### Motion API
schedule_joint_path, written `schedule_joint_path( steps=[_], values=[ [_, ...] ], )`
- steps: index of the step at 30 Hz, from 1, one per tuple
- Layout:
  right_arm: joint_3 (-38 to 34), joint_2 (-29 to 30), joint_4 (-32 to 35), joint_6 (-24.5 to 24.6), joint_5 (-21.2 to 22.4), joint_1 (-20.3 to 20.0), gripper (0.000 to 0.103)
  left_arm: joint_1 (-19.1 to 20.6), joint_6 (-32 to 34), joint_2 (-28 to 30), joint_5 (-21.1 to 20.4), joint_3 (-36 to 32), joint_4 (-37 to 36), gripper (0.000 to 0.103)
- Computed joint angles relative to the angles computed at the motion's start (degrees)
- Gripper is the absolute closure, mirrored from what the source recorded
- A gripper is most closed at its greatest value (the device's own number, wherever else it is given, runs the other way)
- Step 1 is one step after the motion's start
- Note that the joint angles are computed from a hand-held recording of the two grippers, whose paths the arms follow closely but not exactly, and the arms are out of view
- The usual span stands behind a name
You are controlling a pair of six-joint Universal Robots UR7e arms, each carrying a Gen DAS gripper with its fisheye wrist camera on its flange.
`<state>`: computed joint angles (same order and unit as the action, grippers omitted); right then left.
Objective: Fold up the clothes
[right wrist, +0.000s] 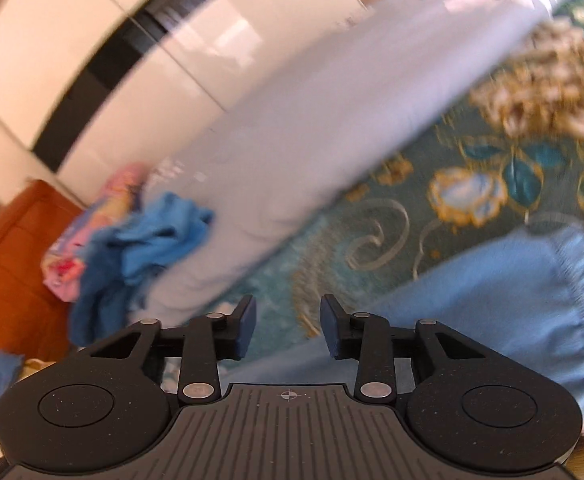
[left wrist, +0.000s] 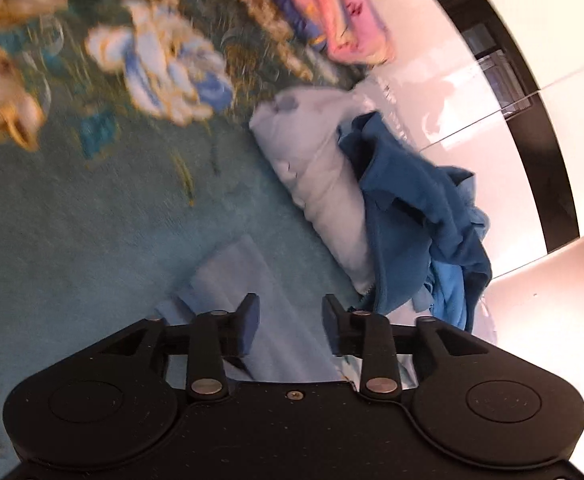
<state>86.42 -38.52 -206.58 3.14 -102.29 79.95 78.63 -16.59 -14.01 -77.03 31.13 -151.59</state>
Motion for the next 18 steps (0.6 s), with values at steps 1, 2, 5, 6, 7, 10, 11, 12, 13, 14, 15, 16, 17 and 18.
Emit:
schedule_joint_path(
  steps=[1,2,5,6,7,10,11,12,13,14,15,16,17,18],
  values=[
    [2.0,-0.9,-2.1,0.2,0.9,-0.1,0.067,0.1,-0.3,-1.8,-0.4,3.8,-2.4,0.058],
    [3.9,-1.7,-4.1,0.5,1.7,-0.1,0.058,0.2,-1.0,-2.8,-0.6,5.8,-2.9,0.055],
    [10.8,-3.1,-13.0,3.7,2.2,-0.8,0.047,0.7,-3.2,-4.0,-0.7,8.5,-1.2,0.055],
    [13.2,-3.3,-15.5,5.2,1.6,-1.3,0.047,0.9,-4.1,-3.8,-0.9,8.1,0.1,0.055],
    [15.4,-3.5,-17.6,7.0,1.0,-1.9,0.047,1.1,-5.1,-3.4,-1.2,7.4,1.4,0.055],
    [20.2,-4.5,-19.9,15.1,0.7,-4.5,0.045,1.2,-6.2,-1.9,-2.5,5.1,3.0,0.055],
    [21.0,-4.7,-20.6,17.3,0.7,-5.2,0.045,1.2,-6.1,-1.3,-3.0,4.1,3.3,0.055],
    [21.1,-4.6,-20.8,18.3,0.9,-5.7,0.045,1.1,-6.1,-0.1,-2.5,2.0,4.3,0.054],
    [21.3,-4.6,-21.1,19.4,1.0,-6.2,0.045,1.0,-6.0,1.4,-1.8,-0.6,5.6,0.054],
    [21.2,-4.5,-21.2,20.2,1.1,-6.6,0.044,0.8,-6.0,3.0,-0.7,-3.3,7.0,0.054],
    [20.5,-4.2,-20.8,20.8,1.1,-6.9,0.042,0.7,-6.0,4.7,0.4,-6.3,8.5,0.054],
    [19.8,-3.9,-20.6,21.3,0.9,-7.1,0.041,0.6,-6.3,6.4,0.9,-9.3,9.8,0.054],
    [19.0,-3.3,-21.0,21.8,0.5,-7.3,0.041,0.6,-7.0,7.5,1.1,-10.9,9.8,0.054],
    [18.2,-2.8,-21.7,22.2,1.1,-7.6,0.042,0.7,-7.4,8.4,1.1,-12.1,9.3,0.056]
  ],
)
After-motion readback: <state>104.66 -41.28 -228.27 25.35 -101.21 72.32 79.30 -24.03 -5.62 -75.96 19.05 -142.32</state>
